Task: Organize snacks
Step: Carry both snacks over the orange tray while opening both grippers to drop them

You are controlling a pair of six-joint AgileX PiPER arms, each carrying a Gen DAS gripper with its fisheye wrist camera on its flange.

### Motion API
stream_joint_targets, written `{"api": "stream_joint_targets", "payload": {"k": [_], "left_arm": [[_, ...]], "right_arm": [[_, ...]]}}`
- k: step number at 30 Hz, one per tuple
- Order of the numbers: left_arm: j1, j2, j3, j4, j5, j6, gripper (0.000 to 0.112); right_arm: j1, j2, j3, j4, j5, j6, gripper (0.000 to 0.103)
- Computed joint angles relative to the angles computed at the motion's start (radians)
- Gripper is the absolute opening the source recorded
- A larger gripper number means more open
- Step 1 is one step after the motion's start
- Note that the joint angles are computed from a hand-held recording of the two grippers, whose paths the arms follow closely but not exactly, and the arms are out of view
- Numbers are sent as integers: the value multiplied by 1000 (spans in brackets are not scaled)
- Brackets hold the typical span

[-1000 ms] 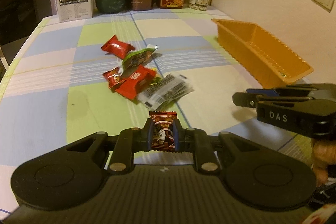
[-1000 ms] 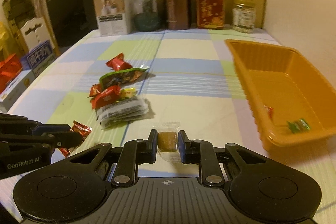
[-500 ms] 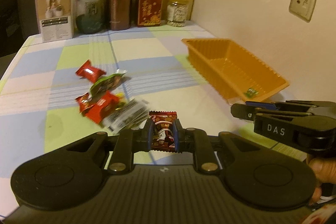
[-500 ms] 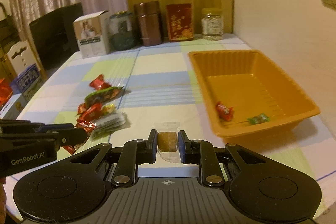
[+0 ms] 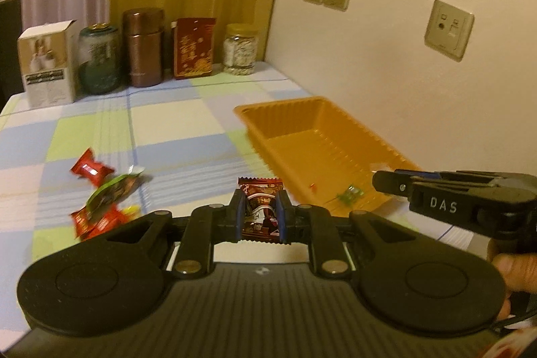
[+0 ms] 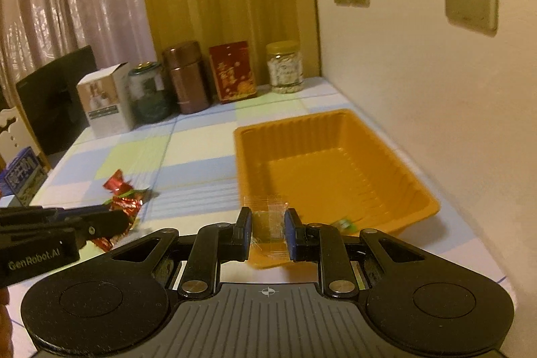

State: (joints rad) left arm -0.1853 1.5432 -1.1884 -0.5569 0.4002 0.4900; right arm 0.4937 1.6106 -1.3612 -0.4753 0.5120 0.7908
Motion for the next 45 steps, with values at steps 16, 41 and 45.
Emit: {"api": "stream_joint_targets", "payload": {"k": [16,41,45], "left_arm": [[-125,243,-291,88,56,-106,17],[-167,429,-446,156,51,-143,22],[-150,382,-367,179,21,-167,23]], "right_arm": [[-188,48,-34,118,-40,-227,21],[-288,153,-120,305,-49,-408,21],[-291,145,-108,322,-53,-420,21]]}}
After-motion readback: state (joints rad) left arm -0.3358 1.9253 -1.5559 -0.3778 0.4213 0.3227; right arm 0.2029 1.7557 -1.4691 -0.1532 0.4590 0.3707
